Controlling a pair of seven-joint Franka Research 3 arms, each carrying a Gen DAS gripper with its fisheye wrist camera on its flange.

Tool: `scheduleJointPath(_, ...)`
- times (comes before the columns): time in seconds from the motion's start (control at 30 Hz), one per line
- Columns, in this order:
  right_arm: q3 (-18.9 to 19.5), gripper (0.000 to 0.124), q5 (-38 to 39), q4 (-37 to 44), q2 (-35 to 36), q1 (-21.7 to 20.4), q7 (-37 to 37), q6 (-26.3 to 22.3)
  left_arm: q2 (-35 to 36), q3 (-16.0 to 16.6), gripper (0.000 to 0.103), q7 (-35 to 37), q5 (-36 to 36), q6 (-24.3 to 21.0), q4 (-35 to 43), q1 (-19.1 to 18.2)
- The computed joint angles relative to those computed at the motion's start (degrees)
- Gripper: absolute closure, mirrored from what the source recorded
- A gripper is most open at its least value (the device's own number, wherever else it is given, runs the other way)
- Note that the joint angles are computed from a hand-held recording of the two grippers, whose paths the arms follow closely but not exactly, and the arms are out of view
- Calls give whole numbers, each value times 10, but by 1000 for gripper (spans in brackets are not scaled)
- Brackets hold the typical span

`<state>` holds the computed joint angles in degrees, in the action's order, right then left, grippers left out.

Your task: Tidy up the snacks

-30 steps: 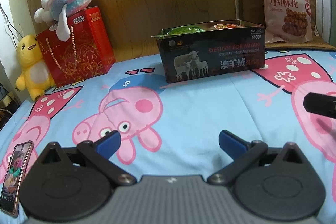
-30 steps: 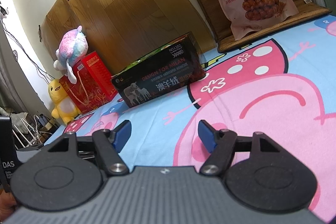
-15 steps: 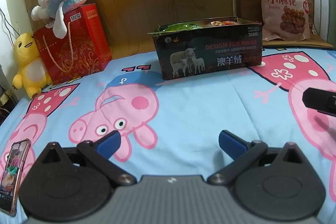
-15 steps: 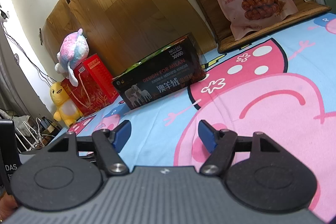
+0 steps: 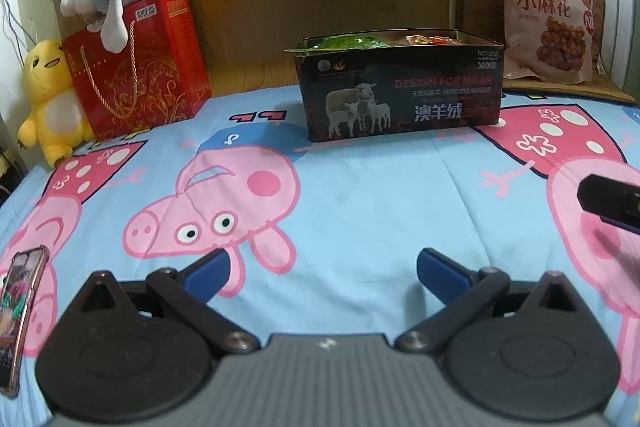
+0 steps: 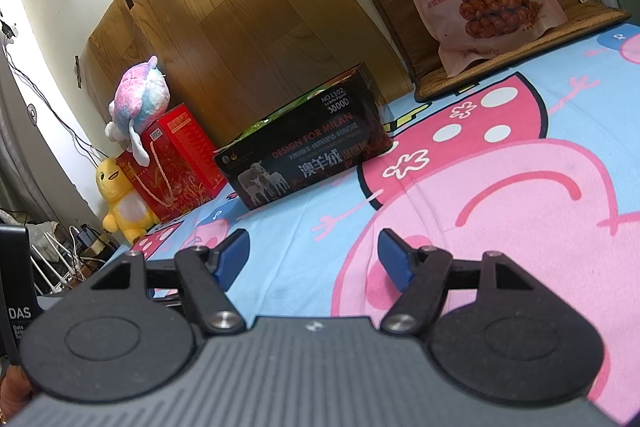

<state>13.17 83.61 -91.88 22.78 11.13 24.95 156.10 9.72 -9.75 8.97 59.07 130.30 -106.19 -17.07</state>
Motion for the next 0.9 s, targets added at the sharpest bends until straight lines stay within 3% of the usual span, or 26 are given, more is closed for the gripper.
scheduleJointPath(0.9,-1,50,4,-2,-1,0,-1,-1,3,0,0,6,-39,-4,4,3)
